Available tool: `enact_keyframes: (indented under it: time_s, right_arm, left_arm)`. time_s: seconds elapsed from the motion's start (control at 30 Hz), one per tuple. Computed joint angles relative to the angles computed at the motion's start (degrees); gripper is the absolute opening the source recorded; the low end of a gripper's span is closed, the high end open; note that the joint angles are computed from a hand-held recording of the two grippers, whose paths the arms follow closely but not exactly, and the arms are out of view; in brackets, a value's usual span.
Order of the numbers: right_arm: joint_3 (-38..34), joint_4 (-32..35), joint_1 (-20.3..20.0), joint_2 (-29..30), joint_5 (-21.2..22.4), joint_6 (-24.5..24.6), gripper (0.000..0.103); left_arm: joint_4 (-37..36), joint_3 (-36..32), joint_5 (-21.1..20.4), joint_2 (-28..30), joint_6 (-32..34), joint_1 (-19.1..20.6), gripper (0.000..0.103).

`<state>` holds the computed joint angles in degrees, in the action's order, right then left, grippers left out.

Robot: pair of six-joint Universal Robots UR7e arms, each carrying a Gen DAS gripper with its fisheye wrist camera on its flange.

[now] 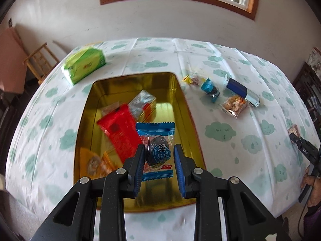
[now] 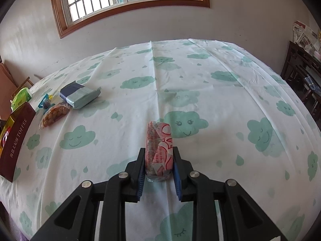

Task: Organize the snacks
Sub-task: 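Carry the blue cookie packet into the tin and open the left tool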

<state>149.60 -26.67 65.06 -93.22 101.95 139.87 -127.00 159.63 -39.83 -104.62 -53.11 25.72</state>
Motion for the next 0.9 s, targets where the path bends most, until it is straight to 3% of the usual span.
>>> enact_keyframes:
  time_s: [0.33, 0.9]
  right_arm:
    - [0.8, -2.4, 1.0, 0.4, 1.4, -1.2, 0.024]
    - [0.8, -2.7, 1.2, 0.7, 1.7, -1.2, 0.024]
  left_arm:
    - [-19.0, -0.6, 1.3, 12.7, 10.8, 6.4, 0.026]
    - [-26.6, -1.3, 2.1, 19.1, 15.4, 9.6, 0.027]
